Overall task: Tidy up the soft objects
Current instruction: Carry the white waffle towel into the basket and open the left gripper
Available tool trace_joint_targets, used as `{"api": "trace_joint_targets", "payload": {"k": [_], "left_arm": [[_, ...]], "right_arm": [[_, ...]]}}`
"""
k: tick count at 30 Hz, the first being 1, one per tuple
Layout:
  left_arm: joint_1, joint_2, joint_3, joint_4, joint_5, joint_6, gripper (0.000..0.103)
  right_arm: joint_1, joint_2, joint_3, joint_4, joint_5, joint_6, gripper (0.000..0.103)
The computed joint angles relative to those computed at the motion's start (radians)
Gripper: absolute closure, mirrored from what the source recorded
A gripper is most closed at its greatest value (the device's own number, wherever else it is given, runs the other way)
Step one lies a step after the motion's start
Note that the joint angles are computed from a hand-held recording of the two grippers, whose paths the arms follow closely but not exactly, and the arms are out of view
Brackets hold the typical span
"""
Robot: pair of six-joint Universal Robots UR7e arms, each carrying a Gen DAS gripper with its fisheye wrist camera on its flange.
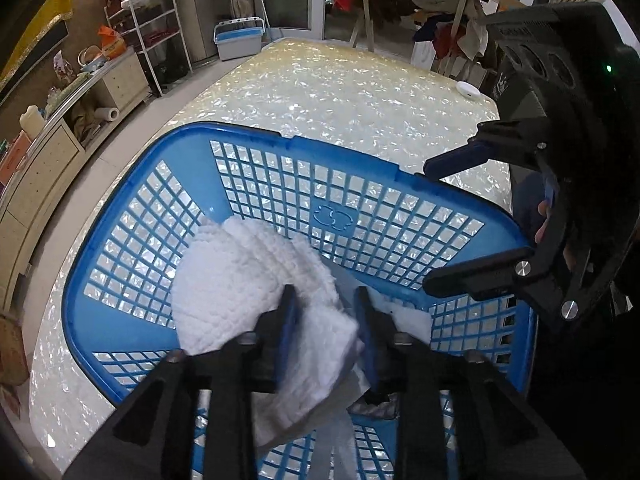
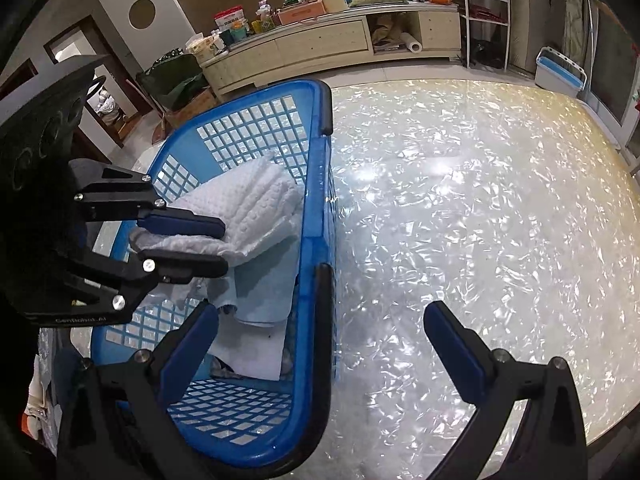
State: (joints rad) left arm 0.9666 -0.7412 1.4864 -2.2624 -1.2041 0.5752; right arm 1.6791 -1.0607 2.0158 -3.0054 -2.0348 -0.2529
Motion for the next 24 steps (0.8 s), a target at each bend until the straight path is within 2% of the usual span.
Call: {"api": "trace_joint_targets", "payload": {"k": [3, 7, 9, 12, 14, 16, 24], "left_arm": [[0.000, -0.007, 0.009, 0.002, -0.008, -0.001, 0.060], [-0.005, -0.019, 0.026, -0.012, -0.011, 0.003, 0.043], [-0.007, -0.026, 0.032, -0.015, -0.007, -0.005, 0.041], [-0.011, -0.048, 0.054, -0.035, 0.009, -0.026, 0.034], [-0.016, -0.067, 0.077, -0.061, 0.022, -0.034, 0.025], [-0.025, -0.087, 0.108, -0.104, 0.048, -0.044, 0.021], [-0.060, -0.182, 0.230, -0.240, 0.143, -0.068, 0.013]], "right_arm": [[-0.003, -0.008, 0.006, -0.002, 0.009, 0.000, 0.000], [0.003, -0.011, 0.010, -0.006, 0.005, -0.004, 0.000], [0.007, -0.015, 0.016, -0.012, 0.005, -0.003, 0.000], [0.014, -0.024, 0.029, -0.020, -0.001, 0.000, 0.000], [0.020, -0.029, 0.039, -0.029, -0.007, 0.003, 0.000], [0.029, -0.037, 0.052, -0.039, -0.014, 0.004, 0.000], [0.072, -0.063, 0.097, -0.070, -0.032, 0.009, 0.000]]}}
